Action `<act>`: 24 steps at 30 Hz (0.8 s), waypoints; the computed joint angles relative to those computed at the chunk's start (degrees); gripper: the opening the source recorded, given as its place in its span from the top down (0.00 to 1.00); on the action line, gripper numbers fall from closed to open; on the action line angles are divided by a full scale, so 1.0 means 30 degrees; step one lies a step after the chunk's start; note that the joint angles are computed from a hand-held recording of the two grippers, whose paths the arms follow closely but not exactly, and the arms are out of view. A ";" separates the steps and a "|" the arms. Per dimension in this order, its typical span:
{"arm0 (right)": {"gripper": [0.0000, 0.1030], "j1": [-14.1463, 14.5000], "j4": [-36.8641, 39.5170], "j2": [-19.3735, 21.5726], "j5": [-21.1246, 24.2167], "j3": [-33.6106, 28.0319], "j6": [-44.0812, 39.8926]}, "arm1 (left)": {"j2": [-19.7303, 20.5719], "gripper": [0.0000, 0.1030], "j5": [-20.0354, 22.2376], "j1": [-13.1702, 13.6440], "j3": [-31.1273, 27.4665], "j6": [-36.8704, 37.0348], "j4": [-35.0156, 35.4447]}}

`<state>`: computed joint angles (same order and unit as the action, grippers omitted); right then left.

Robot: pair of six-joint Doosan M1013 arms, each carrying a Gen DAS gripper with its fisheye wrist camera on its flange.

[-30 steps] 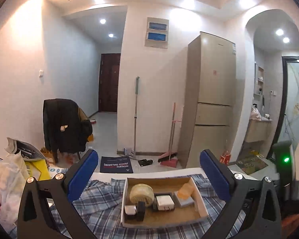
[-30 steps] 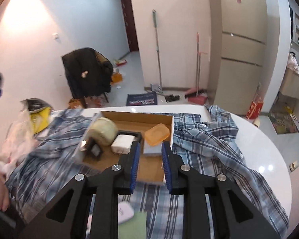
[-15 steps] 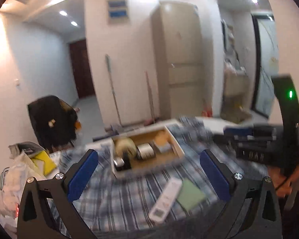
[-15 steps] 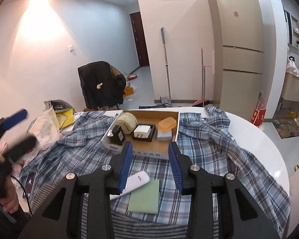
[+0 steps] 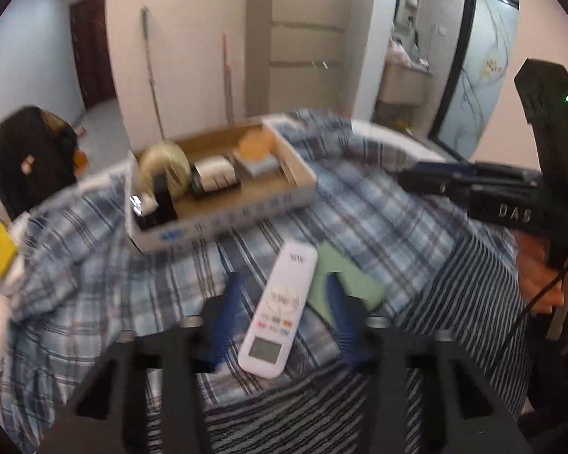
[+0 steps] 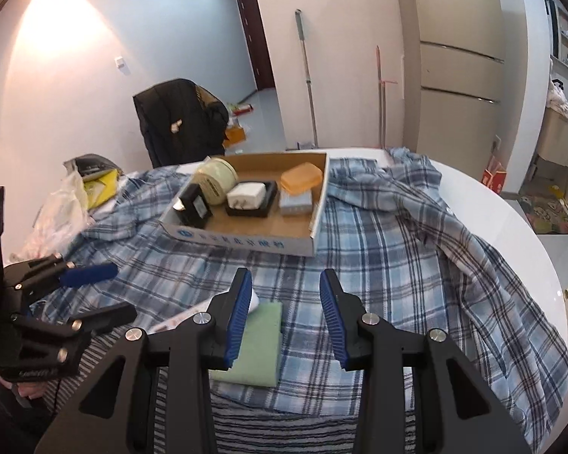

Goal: Organize rigid objects
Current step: 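Grasp the white AUX remote with the left gripper while right moves to the green pad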

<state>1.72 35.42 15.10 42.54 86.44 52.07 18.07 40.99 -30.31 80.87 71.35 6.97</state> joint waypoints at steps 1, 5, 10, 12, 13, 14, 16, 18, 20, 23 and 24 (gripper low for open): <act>0.65 -0.0024 0.0165 0.0094 0.0129 0.0004 -0.0183 | 0.0146 0.66 0.0232 0.0167 -0.0070 0.0805 -0.0905; 0.65 -0.0012 0.0488 0.0416 0.0497 -0.0050 -0.0766 | 0.0579 0.71 0.0811 0.0409 -0.0199 0.1810 -0.1823; 0.65 -0.0035 0.0301 0.0760 0.0974 -0.0166 -0.0880 | 0.1303 0.63 0.1948 0.0409 -0.0956 0.3281 -0.1704; 0.65 -0.0118 0.0337 0.0881 0.1129 -0.0226 -0.0750 | 0.1634 0.21 0.2392 0.0288 -0.1269 0.3168 -0.0736; 0.65 -0.0157 0.0390 0.0950 0.1245 -0.0295 -0.0665 | 0.1683 0.20 0.2108 0.0209 -0.1195 0.3152 -0.0304; 0.65 -0.0189 0.0423 0.1018 0.1383 -0.0364 -0.0649 | 0.1719 0.20 0.2007 0.0245 -0.1192 0.3547 -0.0591; 0.65 -0.0221 0.0399 0.1070 0.1410 -0.0402 -0.0656 | 0.1907 0.20 0.2374 0.0380 -0.1422 0.4551 -0.1599; 0.65 -0.0246 0.0364 0.1087 0.1395 -0.0413 -0.0621 | 0.2019 0.20 0.2566 0.0358 -0.1563 0.4859 -0.1476; 0.65 -0.0282 0.0444 0.1135 0.1583 -0.0460 -0.0702 | 0.2164 0.20 0.2641 0.0440 -0.1706 0.5324 -0.1922; 0.65 -0.0250 0.0331 0.1146 0.1621 -0.0449 -0.0677 | 0.2369 0.20 0.2762 0.0628 -0.1898 0.5842 -0.2956; 0.65 -0.0233 0.0258 0.1163 0.1644 -0.0459 -0.0639 | 0.2443 0.21 0.2865 0.0650 -0.1961 0.5954 -0.3074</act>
<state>1.02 36.20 18.59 47.47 85.07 50.15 25.40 49.59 -28.36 74.99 89.21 -2.26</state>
